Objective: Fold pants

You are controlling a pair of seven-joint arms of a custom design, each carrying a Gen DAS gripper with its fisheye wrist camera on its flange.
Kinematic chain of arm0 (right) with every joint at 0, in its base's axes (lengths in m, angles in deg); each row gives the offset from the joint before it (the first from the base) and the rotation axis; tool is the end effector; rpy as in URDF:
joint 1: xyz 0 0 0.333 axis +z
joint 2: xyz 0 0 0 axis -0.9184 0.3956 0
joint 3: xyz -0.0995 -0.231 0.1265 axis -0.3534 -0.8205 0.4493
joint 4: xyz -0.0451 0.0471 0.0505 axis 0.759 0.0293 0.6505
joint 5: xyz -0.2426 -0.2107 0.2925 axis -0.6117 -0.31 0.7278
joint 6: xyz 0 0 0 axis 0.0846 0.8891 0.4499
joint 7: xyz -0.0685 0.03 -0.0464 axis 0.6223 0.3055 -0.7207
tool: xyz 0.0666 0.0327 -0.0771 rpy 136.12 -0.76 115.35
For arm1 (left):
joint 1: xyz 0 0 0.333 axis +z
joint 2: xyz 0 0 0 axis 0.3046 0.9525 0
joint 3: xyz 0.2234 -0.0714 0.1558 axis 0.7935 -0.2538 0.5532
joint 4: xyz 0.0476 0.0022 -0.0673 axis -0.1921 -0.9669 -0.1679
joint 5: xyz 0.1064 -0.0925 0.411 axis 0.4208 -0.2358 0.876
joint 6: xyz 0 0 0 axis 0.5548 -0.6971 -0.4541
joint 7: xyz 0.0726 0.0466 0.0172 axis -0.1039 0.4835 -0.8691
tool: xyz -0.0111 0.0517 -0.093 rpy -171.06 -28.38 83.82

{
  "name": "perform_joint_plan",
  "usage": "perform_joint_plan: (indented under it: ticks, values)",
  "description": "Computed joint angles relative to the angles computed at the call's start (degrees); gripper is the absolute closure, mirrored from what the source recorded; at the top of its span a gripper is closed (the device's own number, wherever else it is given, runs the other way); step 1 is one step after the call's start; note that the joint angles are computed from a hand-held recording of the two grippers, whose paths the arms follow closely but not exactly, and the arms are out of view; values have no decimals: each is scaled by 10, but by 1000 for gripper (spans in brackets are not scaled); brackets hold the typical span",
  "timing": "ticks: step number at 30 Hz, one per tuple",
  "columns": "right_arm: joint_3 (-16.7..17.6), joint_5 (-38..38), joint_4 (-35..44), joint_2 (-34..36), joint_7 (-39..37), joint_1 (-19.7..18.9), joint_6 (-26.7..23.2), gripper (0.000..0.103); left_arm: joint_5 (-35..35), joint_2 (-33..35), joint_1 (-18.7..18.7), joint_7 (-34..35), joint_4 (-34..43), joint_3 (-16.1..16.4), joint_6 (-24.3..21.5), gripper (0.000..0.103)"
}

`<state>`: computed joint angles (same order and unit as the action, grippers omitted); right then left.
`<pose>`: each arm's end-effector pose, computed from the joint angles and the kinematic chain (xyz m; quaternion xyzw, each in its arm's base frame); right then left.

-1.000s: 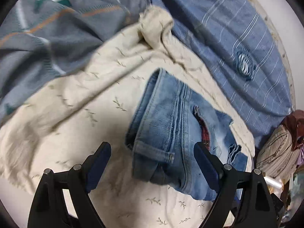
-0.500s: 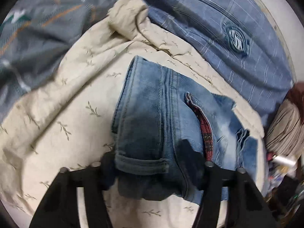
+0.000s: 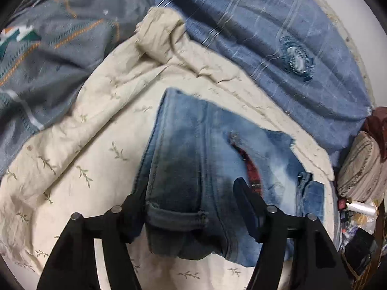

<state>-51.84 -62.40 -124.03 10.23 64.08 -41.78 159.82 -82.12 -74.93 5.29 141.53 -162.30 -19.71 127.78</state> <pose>0.3724 0.1312 0.5137 -0.5873 0.6841 -0.0986 0.4212 0.5118 -0.1801 0.4788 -0.6714 0.6538 -0.3480 0.0244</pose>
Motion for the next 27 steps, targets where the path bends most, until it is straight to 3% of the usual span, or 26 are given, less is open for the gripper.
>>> perform_joint_plan:
  ticks: [2,8,10,13,14,16,19,24,25,27]
  values:
    - [0,0,0,-1,-1,0,-1,57,18,13,11,-31,9,-5,-23,31]
    - [-1,0,0,-1,-1,-3,-1,57,-46,4,-2,-19,-18,9,20,25]
    - [-1,0,1,1,-1,-2,0,57,-40,11,-4,-19,-13,4,23,16]
    - [3,-2,4,5,-1,-3,1,57,-31,21,-11,0,3,0,14,16]
    - [4,-3,5,7,0,-4,1,57,-43,24,-18,18,7,3,14,17]
    - [7,-5,6,9,2,-7,1,57,-38,30,-19,28,19,-3,10,42]
    - [6,-5,6,10,6,-8,4,57,2,36,-11,17,32,-15,11,58]
    - [10,-9,5,9,12,-12,8,57,-9,36,-14,32,30,-8,15,61]
    - [12,-11,6,11,16,-14,7,57,-22,41,-16,33,31,-5,13,51]
    - [14,-13,5,10,20,-17,6,57,-66,50,-21,45,33,5,11,46]
